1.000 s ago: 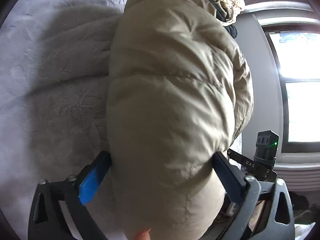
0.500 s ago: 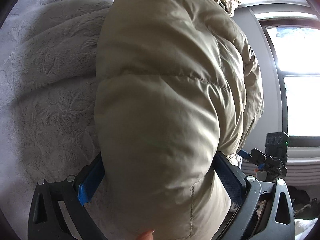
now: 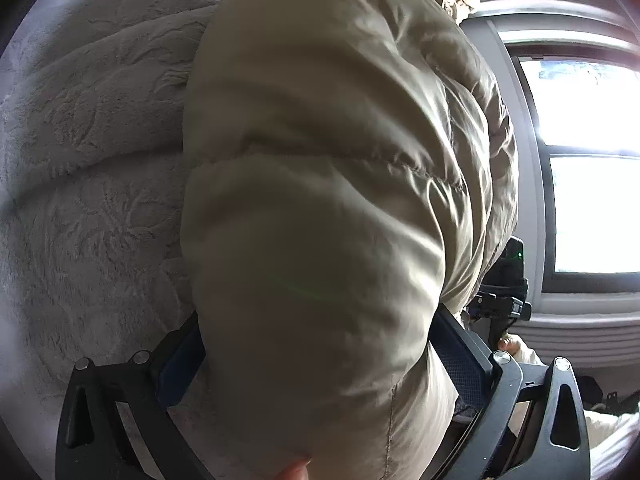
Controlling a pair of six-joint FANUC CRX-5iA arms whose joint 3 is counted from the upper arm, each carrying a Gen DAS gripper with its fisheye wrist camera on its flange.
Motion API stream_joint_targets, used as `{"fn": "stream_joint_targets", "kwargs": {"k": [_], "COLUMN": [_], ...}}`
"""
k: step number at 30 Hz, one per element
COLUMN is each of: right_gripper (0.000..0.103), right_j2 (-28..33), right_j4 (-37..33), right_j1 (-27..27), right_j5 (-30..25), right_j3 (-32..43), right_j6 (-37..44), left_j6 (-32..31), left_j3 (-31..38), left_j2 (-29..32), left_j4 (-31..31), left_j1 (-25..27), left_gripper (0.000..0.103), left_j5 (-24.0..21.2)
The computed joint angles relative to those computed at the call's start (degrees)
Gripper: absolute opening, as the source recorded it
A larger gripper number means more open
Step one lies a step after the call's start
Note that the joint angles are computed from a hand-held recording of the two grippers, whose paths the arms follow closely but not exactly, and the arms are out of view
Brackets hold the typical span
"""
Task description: Fold large clothes
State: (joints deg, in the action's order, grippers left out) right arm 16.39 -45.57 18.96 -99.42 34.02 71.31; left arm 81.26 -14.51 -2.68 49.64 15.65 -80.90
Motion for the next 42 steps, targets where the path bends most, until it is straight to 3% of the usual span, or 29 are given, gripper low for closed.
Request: {"fn": "stream_joint_targets", "kwargs": {"k": [6, 12, 18, 19, 21, 24, 29, 35, 42], "right_gripper": [0.103, 0.103, 0.101, 0.096, 0.074, 0.056, 0.052, 0.052, 0.052], "right_j2": [2.7, 7.3, 9.5, 9.6, 8.7, 8.0, 5.9, 4.6, 5.5], "right_j4": [-5.8, -12.1, -10.9, -11.2, -12.2, -12.3, -10.1, -7.3, -4.7], "right_j1": [-1.3, -1.9, -0.5, -0.7, -1.0, -0.8, 1.5, 6.5, 15.8], "right_j5": [0.7, 2.8, 3.4, 3.4, 4.6, 5.9, 8.3, 12.9, 21.4], "right_j3": [0.6, 2.8, 5.8, 6.0, 4.9, 5.3, 6.2, 7.8, 8.2], "right_j6": [2.5, 2.8, -2.5, -3.4, -4.6, -4.3, -3.8, -5.3, -9.3], "left_j6": [-1.2, -0.9, 3.0, 3.2, 4.2, 4.7, 2.8, -2.3, -10.0], "left_j3": [0.3, -0.3, 3.3, 4.1, 5.6, 7.5, 10.0, 9.4, 13.1], "left_j2": [1.5, 4.2, 4.3, 4.2, 3.8, 3.2, 2.0, -0.4, 0.0], "left_j4": [-0.3, 2.0, -1.6, -2.4, -3.7, -5.0, -5.6, -2.9, -5.3], "left_j1": [-1.4, -1.7, -3.5, -3.8, -4.1, -4.3, -4.3, 2.4, 16.9], "left_gripper": [0.103, 0.103, 0.101, 0.099, 0.095, 0.093, 0.093, 0.093, 0.093], "left_j5": [1.9, 1.1, 1.6, 1.6, 1.6, 1.6, 1.3, -2.6, -12.6]}}
